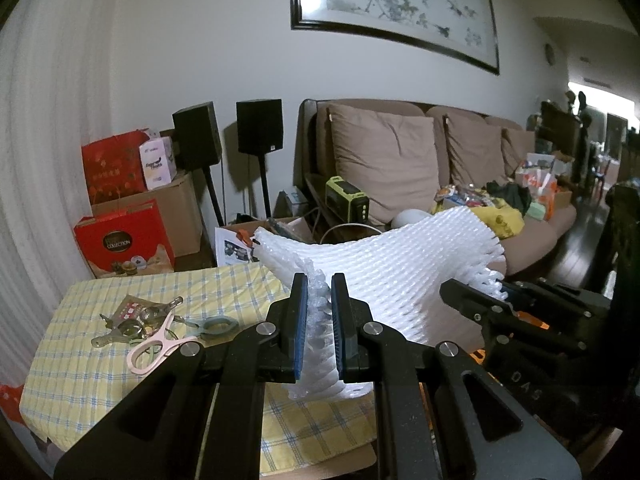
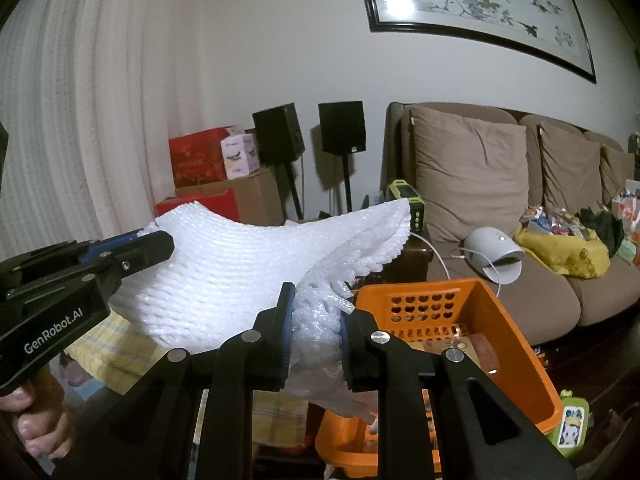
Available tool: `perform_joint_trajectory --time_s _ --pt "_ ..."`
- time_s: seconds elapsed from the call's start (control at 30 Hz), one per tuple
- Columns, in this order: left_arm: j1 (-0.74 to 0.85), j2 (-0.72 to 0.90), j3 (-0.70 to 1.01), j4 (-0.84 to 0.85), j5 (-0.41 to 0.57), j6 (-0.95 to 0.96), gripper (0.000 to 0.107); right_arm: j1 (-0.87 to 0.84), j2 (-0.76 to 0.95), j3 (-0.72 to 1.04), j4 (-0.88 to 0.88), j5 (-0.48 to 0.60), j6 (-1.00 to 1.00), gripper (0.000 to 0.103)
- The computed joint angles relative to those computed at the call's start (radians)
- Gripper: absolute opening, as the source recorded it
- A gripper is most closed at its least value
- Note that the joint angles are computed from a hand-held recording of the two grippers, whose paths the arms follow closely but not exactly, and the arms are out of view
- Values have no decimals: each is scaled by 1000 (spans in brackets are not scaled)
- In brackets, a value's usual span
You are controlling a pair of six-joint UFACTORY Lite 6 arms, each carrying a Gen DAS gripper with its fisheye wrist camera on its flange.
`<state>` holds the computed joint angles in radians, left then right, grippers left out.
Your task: Organize objects
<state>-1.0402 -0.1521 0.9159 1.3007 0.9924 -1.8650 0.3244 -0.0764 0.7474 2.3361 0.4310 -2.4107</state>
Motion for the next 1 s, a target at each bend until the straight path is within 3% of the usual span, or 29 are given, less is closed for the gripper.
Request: perform_joint_trajectory --time_s 0.13,0.43,0.57,1.0 --pt "22 -2 4 -13 -12 11 11 3 -3 0 53 -22 -63 19" --pt "13 26 20 -10 -13 11 10 -38 9 18 30 -31 -26 19" --pt "8 47 34 -10 -16 13 9 -79 36 40 -72 -5 88 19" --pt "13 101 74 -6 -45 8 9 -88 33 38 -54 -13 72 19"
